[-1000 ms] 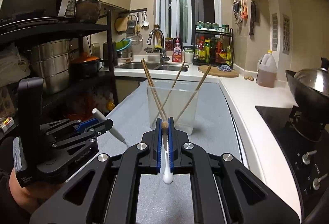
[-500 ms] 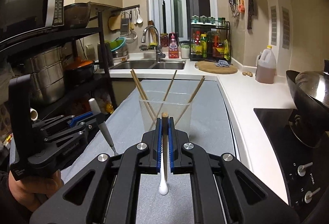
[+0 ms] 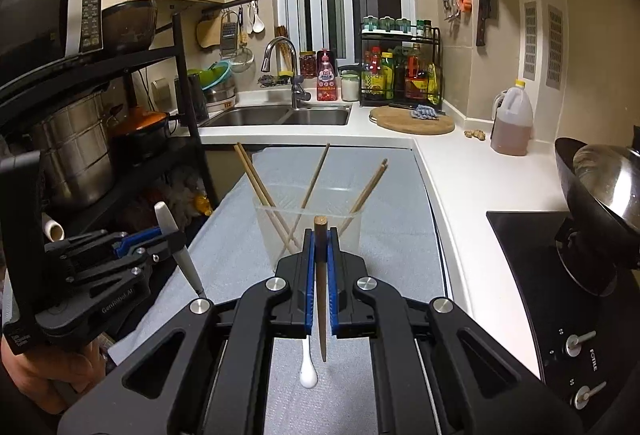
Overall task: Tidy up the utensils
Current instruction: 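Carry the fork and the chopstick above the clear cup with both tools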
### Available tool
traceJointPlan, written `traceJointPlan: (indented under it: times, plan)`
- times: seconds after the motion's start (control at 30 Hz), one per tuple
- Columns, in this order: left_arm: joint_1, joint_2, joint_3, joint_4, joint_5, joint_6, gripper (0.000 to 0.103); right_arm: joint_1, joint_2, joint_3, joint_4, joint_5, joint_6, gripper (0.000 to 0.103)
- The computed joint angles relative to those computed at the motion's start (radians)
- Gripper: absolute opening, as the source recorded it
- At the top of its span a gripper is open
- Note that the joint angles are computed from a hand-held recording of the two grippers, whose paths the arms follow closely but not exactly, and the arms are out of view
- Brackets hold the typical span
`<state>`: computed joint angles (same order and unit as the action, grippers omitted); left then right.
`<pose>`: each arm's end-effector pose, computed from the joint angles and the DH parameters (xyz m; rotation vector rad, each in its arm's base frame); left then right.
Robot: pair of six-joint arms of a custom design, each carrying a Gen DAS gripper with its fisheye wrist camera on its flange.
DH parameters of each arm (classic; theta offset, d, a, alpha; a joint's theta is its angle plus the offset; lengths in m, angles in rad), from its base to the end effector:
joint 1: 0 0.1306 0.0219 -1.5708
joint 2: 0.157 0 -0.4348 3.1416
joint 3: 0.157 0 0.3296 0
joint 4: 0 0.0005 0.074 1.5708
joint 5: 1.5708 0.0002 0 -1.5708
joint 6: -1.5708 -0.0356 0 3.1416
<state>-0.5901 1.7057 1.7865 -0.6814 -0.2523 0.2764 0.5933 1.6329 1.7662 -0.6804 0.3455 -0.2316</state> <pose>0.4741 -0.3074 0.5121 0.1943 2.1499 -0.2287 0.4504 0.2886 0.5427 -0.1731 2.0779 0.1356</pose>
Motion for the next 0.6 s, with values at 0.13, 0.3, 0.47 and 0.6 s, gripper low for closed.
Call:
traceJointPlan:
  times: [0.13, 0.3, 0.47, 0.6]
  plan:
    - [0.019, 0.032, 0.108, -0.095, 0.038, -0.01, 0.014, -0.011, 0.038, 0.105, -0.054, -0.012, 0.009, 0.006]
    - [0.041, 0.091, 0.285, -0.206, 0.083, -0.027, 0.013, -0.028, 0.098, 0.282, -0.129, -0.048, 0.03, 0.006]
    - [0.061, 0.194, 0.572, -0.343, 0.124, -0.058, 0.013, -0.05, 0.166, 0.481, -0.184, -0.075, 0.059, 0.006]
    - [0.074, 0.334, 0.904, -0.473, 0.133, -0.075, 0.013, -0.075, 0.227, 0.623, -0.2, -0.09, 0.057, 0.006]
